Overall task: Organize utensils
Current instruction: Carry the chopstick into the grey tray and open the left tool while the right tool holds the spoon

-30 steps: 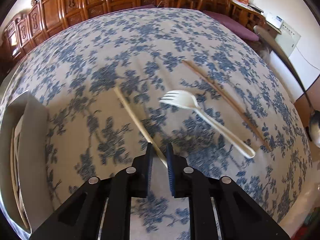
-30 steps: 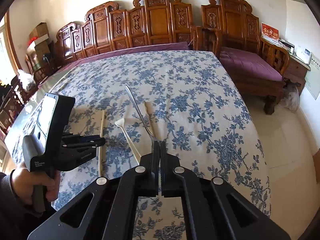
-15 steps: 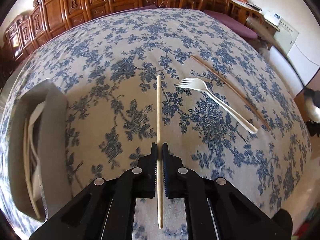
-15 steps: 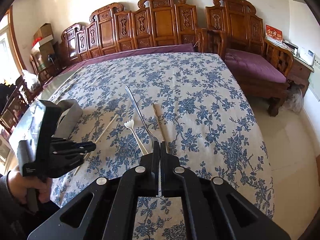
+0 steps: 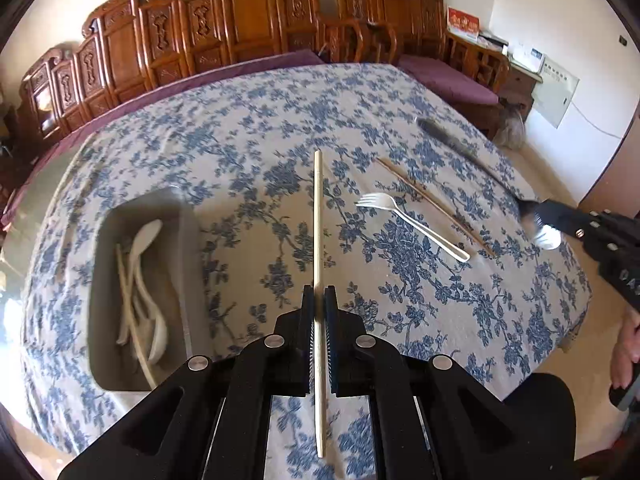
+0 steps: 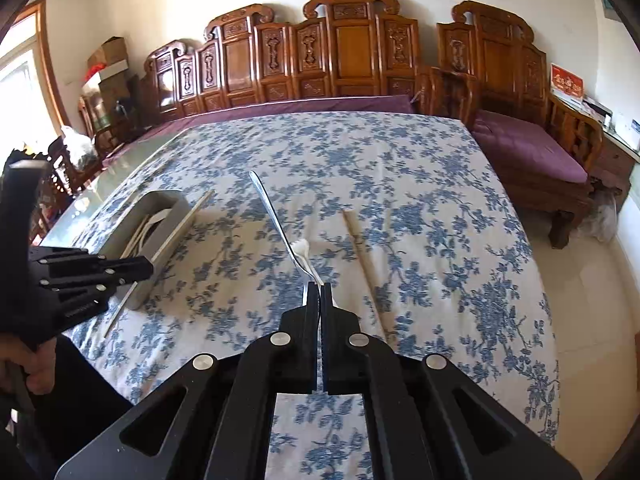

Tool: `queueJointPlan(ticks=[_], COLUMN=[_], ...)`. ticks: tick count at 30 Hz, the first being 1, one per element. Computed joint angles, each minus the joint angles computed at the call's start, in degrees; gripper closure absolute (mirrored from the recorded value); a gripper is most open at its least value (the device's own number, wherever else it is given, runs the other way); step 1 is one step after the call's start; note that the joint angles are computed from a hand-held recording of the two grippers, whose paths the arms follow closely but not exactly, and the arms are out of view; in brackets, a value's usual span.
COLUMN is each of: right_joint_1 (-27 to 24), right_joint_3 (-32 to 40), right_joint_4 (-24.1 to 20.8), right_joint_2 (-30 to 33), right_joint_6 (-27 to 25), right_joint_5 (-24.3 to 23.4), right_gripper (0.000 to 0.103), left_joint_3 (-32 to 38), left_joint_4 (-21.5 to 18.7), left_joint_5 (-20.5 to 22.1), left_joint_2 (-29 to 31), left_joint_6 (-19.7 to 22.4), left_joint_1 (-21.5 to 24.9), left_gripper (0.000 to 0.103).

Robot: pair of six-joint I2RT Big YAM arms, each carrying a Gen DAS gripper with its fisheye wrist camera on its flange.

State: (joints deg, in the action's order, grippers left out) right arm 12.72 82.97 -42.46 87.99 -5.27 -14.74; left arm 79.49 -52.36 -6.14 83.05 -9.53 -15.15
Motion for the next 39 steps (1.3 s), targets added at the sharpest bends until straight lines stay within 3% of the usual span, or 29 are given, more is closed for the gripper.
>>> queueJointPlan(ticks=[9, 20, 32, 39], right_joint_1=[2.4, 4.0, 8.2, 10.2], right_joint_3=[-0.9, -2.1, 1.0, 3.9], right_joint_4=[0.3, -1.3, -3.2, -3.6], right_joint_2=[-1.3, 1.1, 4.4, 5.4], right_joint_6=[-1.1, -1.8, -1.5, -0.4], right_joint_5=[0.1, -0.2, -1.4, -2.3], right_gripper=[0.101, 0.101, 0.101, 0.101], left_joint_3=[-1.8, -4.3, -2.8, -2.2], left_joint_4=[-0.6, 1.4, 2.4, 2.0], left_joint_5=[0.4, 4.2, 9.6, 10.9], left_joint_2=[-4.1, -5.9, -2.5, 0.9], left_joint_6=[1.1, 3.1, 6.6, 7.9], left_joint_1=[2.2, 7.8, 18.0, 21.3], left_gripper=[0.099, 0.099, 0.099, 0.099])
